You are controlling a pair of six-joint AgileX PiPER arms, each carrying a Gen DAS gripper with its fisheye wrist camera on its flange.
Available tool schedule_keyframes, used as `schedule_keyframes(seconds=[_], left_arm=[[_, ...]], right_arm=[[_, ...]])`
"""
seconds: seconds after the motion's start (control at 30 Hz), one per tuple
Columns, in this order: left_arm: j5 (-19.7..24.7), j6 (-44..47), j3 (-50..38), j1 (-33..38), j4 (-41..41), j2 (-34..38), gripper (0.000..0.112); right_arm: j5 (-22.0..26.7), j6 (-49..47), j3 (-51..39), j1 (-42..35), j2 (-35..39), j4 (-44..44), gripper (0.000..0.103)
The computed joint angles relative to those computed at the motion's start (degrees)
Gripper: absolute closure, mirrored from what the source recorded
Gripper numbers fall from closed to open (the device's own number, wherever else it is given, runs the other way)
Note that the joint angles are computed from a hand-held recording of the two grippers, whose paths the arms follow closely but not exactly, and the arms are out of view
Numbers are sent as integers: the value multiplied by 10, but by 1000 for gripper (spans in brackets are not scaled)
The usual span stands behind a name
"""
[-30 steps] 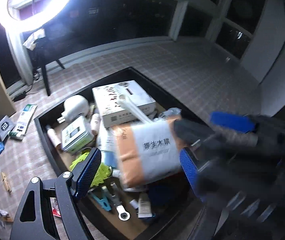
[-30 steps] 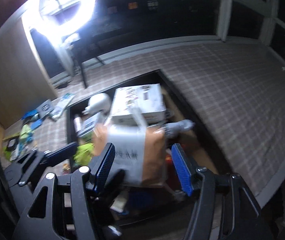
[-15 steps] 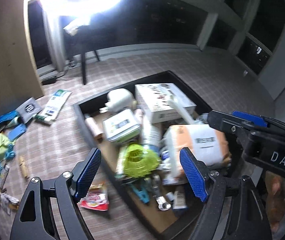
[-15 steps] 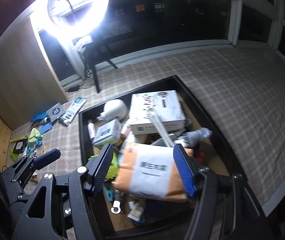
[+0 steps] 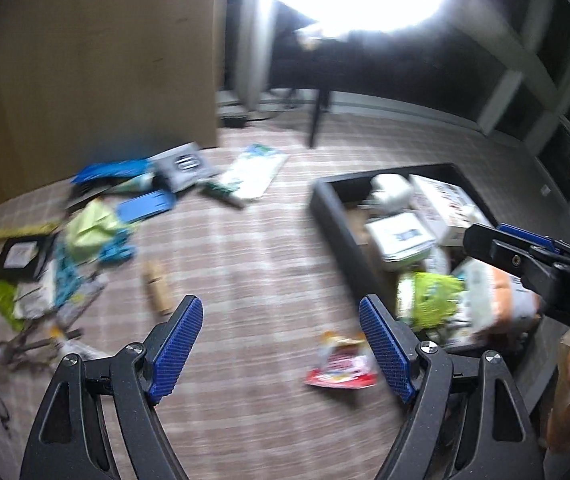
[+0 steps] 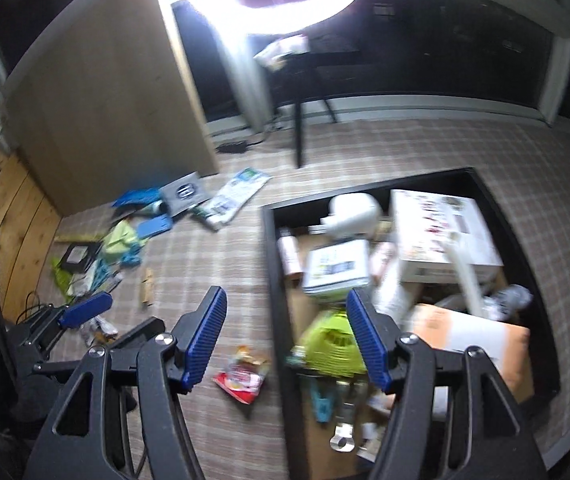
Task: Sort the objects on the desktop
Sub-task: 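Move both open grippers back over the scattered items on the floor, then grasp the silver snack packet with left gripper while right grasps wooden clothespin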
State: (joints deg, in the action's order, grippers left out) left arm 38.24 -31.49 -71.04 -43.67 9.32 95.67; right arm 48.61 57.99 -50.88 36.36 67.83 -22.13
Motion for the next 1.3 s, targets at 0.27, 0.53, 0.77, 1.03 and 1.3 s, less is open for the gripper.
schedule_keyframes(seconds=[0.27,0.53,0.77,1.03,1.3], left_arm=[[-32,43,124,119,-12,-77,33],[-64,171,208,236,-80,-118,33],[-76,366,244,323,-175,-114,33],[-76,517,254,377,-260,-75,33],[-88,524,216,377,-259,-10,35]], right_arm=[[-55,-33,-91,48,143,37,42],[-73,-68,-193,82,261,73,42],[-66,-138,-285,83,362,144,42],[-53,-173,-342,73,442,179,42],[-33,-194,-386,58,498,188,46]])
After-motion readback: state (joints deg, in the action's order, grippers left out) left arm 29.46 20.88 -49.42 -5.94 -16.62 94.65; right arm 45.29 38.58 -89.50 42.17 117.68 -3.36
